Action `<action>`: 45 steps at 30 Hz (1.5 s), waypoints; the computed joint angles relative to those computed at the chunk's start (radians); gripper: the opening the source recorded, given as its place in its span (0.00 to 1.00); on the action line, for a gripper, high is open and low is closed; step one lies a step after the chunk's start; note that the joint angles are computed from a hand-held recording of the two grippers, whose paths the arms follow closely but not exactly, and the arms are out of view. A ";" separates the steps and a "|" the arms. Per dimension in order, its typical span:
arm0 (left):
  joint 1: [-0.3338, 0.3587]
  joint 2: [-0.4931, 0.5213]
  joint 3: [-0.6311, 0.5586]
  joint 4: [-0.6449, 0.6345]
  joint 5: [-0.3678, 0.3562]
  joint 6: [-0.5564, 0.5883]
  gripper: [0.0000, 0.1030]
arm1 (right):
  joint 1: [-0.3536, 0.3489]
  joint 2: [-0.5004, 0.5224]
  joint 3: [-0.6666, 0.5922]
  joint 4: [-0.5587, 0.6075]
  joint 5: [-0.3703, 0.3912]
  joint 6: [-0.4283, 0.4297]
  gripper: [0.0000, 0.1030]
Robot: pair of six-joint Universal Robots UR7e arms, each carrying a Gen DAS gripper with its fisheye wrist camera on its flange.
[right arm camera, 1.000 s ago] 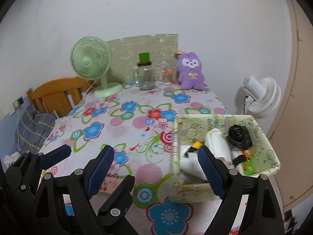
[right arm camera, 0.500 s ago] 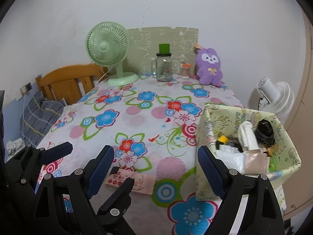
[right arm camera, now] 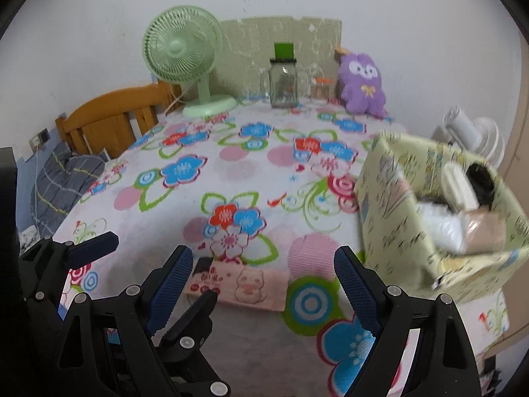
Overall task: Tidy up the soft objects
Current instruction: 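Withdraw both tools from the box toward the pink wipes pack on the bed, then grasp the pink wipes pack with the left tool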
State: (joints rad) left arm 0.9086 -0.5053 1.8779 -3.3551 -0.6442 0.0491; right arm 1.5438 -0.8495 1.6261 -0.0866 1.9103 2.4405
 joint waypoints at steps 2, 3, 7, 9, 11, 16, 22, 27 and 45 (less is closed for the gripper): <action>0.009 0.006 -0.007 0.005 -0.009 0.007 0.98 | -0.006 0.009 -0.008 0.008 0.005 0.011 0.87; 0.014 0.011 -0.012 0.009 -0.014 0.011 0.98 | -0.010 0.014 -0.013 0.011 0.010 0.017 0.87; 0.026 0.022 -0.025 0.020 -0.028 0.028 0.98 | -0.019 0.032 -0.026 0.013 0.028 0.029 0.86; 0.031 0.027 -0.029 0.027 -0.037 0.038 0.98 | -0.023 0.038 -0.027 0.006 0.035 0.027 0.84; 0.036 0.032 -0.034 0.032 -0.044 0.048 0.98 | -0.026 0.049 -0.038 0.016 0.043 0.030 0.82; 0.047 0.053 -0.061 0.048 -0.046 0.056 0.99 | -0.040 0.071 -0.069 0.052 0.059 0.068 0.81; 0.061 0.060 -0.090 0.056 -0.070 0.048 0.99 | -0.049 0.084 -0.091 0.061 0.060 0.126 0.81; 0.071 0.069 -0.114 0.058 -0.083 0.032 0.99 | -0.050 0.096 -0.114 0.073 0.070 0.176 0.81; 0.077 0.042 -0.084 0.037 -0.200 0.072 0.44 | -0.046 0.117 -0.149 0.106 0.064 0.205 0.82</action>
